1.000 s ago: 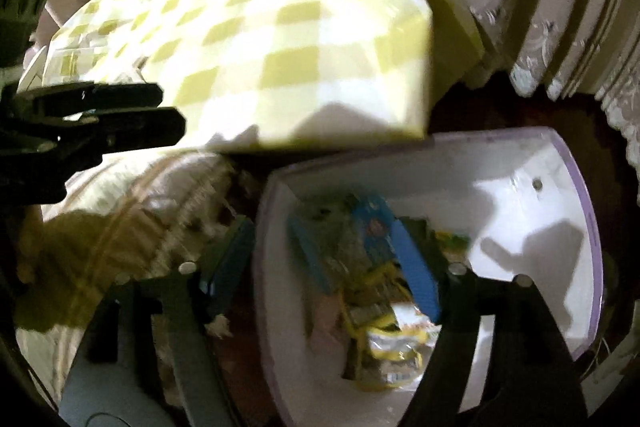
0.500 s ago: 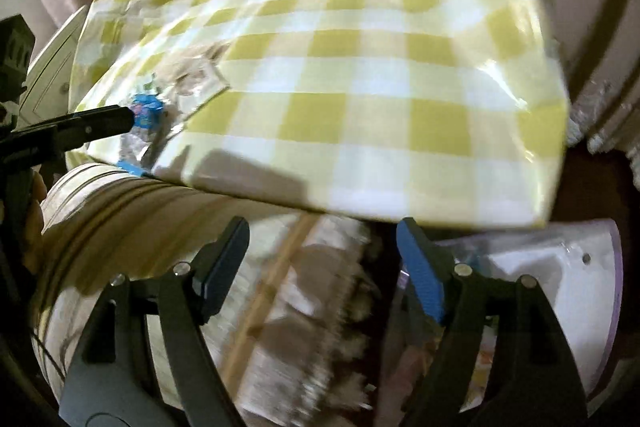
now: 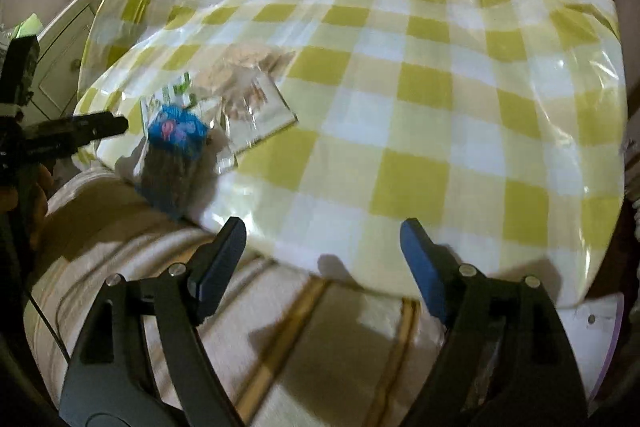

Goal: Organize snacks
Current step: 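Move both open tools back over the snacks on the table, then grasp the green-white packet with the left tool while the right tool grasps a clear cookie packet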

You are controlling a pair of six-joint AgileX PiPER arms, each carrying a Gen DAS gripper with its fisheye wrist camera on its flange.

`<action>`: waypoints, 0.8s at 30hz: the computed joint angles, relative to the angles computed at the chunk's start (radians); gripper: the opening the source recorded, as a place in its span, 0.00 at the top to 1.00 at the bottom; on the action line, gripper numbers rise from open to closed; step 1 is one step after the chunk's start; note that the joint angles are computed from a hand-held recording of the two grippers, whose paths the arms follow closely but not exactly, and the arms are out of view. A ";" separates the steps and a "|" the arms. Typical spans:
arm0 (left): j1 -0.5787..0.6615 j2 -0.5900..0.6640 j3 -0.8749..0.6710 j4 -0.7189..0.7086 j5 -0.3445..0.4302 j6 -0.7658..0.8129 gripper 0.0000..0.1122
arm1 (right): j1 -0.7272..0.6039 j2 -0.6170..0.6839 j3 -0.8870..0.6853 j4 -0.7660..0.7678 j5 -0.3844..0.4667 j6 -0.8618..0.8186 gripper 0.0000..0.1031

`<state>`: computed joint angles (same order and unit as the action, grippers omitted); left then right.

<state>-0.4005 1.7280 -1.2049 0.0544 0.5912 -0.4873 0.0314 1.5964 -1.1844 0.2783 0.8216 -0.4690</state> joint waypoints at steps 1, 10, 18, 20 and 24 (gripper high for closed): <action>0.013 0.004 -0.002 -0.022 0.000 0.041 0.42 | 0.013 0.012 -0.016 -0.009 -0.001 0.011 0.19; 0.083 0.138 -0.112 -0.140 0.032 0.303 0.42 | 0.125 0.200 -0.282 -0.040 0.066 -0.030 0.18; 0.104 0.193 -0.156 -0.187 0.028 0.408 0.42 | 0.213 0.434 -0.601 -0.021 0.219 -0.171 0.18; 0.105 0.194 -0.155 -0.194 0.018 0.431 0.42 | 0.229 0.487 -0.675 -0.024 0.261 -0.188 0.18; 0.116 0.202 -0.156 -0.225 0.001 0.494 0.42 | 0.248 0.594 -0.826 -0.018 0.365 -0.223 0.19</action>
<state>-0.2848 1.9297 -1.3608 -0.1704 0.5924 0.0068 0.2795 2.1907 -2.0108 0.2601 1.1866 -0.6920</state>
